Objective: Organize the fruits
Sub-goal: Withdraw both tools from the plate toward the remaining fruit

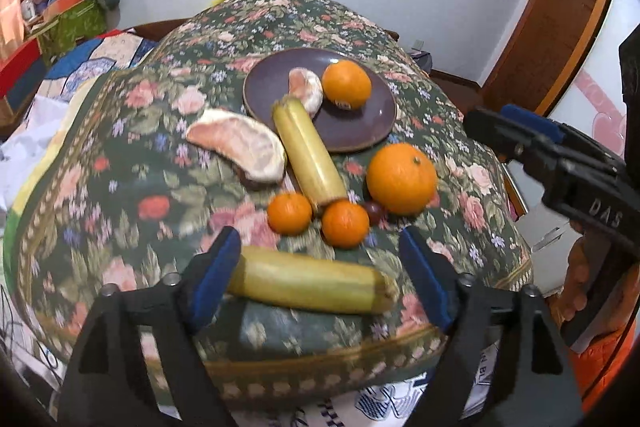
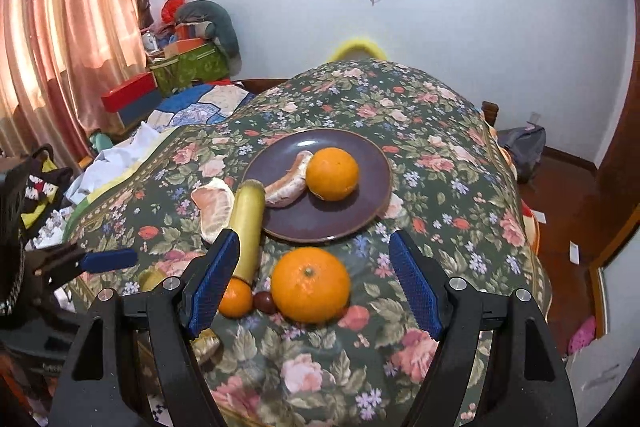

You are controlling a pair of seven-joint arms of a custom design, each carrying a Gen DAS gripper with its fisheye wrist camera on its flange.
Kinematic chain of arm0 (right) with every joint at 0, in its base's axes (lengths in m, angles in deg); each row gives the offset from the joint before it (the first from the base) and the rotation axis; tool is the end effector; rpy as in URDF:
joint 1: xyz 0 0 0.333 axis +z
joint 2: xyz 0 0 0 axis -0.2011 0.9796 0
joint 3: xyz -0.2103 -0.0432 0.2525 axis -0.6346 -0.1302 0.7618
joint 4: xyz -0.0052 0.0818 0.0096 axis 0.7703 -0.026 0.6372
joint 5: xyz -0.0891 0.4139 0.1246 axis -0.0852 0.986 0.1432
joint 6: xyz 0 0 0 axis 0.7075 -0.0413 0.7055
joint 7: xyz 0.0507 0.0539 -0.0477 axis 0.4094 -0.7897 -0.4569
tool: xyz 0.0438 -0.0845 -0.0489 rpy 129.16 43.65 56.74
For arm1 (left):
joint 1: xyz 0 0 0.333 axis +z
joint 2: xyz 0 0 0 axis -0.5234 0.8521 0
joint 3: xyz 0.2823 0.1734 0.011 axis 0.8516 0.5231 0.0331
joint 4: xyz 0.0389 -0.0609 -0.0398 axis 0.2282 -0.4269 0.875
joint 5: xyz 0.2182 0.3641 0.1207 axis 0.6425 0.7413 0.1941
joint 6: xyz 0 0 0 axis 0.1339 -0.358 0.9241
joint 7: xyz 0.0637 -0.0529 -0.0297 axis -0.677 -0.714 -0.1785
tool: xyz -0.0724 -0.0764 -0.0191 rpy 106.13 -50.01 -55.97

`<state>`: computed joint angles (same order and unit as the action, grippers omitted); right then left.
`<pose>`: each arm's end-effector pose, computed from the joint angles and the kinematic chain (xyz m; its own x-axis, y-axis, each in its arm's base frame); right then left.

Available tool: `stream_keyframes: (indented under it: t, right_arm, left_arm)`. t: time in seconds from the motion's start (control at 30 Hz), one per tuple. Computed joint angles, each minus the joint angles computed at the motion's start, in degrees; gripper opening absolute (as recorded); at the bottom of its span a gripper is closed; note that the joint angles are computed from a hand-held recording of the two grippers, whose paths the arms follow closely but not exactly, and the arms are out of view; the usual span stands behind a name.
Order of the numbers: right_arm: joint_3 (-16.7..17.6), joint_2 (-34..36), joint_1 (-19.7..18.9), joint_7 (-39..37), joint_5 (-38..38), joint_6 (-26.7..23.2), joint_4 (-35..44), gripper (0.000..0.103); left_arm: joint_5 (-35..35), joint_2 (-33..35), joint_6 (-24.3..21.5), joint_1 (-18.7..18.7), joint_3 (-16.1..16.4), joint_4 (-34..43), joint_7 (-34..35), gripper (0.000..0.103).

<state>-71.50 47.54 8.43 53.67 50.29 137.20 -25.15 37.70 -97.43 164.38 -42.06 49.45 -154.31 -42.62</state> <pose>0.6104 0.2757 0.4767 0.6343 -0.7711 -0.0545 -0.5187 -0.3723 -0.7696 0.5082 -0.2368 0.4483 0.1487 -0.9683 0.2005 -0.7534 -0.2423 -0.6113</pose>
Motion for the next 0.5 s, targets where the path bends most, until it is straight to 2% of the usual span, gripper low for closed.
stream_keyframes:
  t: [0.2,0.4,0.5]
  right_arm:
    - [0.1,-1.1,-0.5,-2.5,3.0,-0.1,-1.2,0.075]
    - [0.0,-1.6,-0.6,-5.0,6.1,-0.7,-1.7,0.075]
    - [-0.1,-1.6,-0.6,-5.3,6.6,-1.1,-1.7,0.075]
  left_arm:
    - [-0.2,0.5,-2.1,-0.6,-1.1,-0.2,-4.1,0.087]
    - [-2.8,2.8,-3.4,-2.3,-1.0,1.1,-2.1,0.087]
    - [-1.5,4.1,-4.3,-2.2,-1.3,2.0,-3.7,0.092]
